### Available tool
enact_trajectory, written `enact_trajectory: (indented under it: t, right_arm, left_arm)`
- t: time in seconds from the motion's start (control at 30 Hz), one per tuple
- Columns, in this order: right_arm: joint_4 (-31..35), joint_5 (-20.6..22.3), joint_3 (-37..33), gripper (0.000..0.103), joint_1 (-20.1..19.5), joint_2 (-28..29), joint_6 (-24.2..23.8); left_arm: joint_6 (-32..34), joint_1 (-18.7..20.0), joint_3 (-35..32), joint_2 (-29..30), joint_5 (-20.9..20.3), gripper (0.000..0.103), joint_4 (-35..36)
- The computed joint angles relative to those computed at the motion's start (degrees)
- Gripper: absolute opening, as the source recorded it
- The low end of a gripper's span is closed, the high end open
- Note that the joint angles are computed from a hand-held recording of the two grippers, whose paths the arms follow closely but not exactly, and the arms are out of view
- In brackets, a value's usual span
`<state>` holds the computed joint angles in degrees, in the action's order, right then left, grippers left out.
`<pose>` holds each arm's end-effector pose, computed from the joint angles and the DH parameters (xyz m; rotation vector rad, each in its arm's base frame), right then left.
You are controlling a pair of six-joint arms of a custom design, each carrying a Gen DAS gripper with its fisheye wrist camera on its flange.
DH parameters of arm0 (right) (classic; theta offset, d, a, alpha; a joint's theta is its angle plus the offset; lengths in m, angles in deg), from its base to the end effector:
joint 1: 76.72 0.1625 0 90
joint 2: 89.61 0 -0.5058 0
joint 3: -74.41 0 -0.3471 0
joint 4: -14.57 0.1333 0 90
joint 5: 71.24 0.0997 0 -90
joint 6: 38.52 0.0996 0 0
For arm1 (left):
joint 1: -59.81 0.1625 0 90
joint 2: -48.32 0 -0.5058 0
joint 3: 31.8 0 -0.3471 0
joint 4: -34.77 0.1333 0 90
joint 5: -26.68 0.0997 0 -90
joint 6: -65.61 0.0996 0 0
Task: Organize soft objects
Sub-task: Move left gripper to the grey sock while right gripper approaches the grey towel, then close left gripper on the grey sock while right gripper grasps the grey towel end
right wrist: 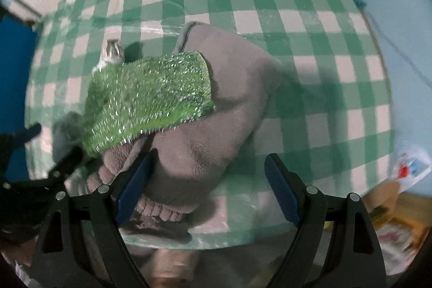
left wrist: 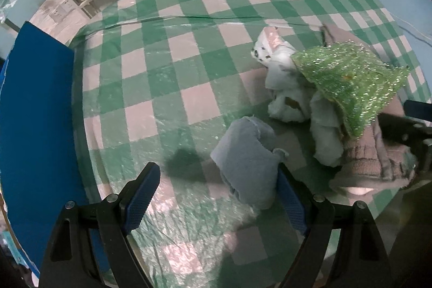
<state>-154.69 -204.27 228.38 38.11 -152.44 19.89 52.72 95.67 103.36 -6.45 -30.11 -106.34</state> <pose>0.1881 -0.2509 0.1737 -0.6021 -2.3381 0.4440 -0.2108 -0.3842 0.1120 1.0141 2.1670 0.1268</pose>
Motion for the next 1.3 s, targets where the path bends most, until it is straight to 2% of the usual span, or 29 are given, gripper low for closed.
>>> enact_trajectory:
  t: [0.07, 0.3, 0.5, 0.63, 0.73, 0.9, 0.97, 1.13, 1.23, 1.3]
  right_arm:
    - [-3.17, -0.09, 0.84, 0.084, 0.33, -0.34, -0.44]
    - [-6.84, 0.83, 0.66, 0.084, 3.45, -0.82, -0.70]
    - [-5.68, 1.53, -1.23, 0.085, 4.02, 3.18, -0.33]
    - [0.43, 0.55, -3.73, 0.086, 3.32, 5.19, 0.14]
    - [3.61, 0.41, -3.83, 0.087, 2.76, 4.61, 1.53]
    - [11.34, -1.70, -3.46, 0.088, 2.02, 1.50, 6.93]
    - [8.35, -1.35, -2.11, 0.088, 0.81, 1.28, 6.65]
    - [-5.38, 0.94, 2.25, 0.089, -3.23, 2.45, 1.05]
    - [-8.24, 1.24, 2.76, 0.089, -4.18, 3.30, -1.44]
    - [-8.29, 0.75, 2.97, 0.080, -4.60, 2.05, -3.62]
  left_arm:
    - [-0.07, 0.48, -0.33, 0.19, 0.68, 0.086, -0.14]
    - [0.15, 2.13, -1.66, 0.69, 2.71, 0.086, -0.24]
    - [0.30, 3.81, -3.32, 0.94, 3.75, 0.086, 0.34]
    - [1.39, 5.00, -4.33, 1.21, 3.90, 0.086, 0.49]
    - [1.26, 4.51, -3.84, 1.18, 3.79, 0.086, 0.50]
    - [0.74, 4.32, -3.79, 1.67, 3.39, 0.086, 0.71]
    - [0.42, 4.09, -3.96, 1.84, 3.10, 0.086, 0.95]
    - [0.56, 3.74, -3.92, 2.39, 2.30, 0.086, 0.48]
    - [0.59, 3.43, -3.60, 2.75, 2.17, 0.086, 0.34]
    - [1.05, 3.48, -3.36, 2.91, 2.04, 0.084, -0.12]
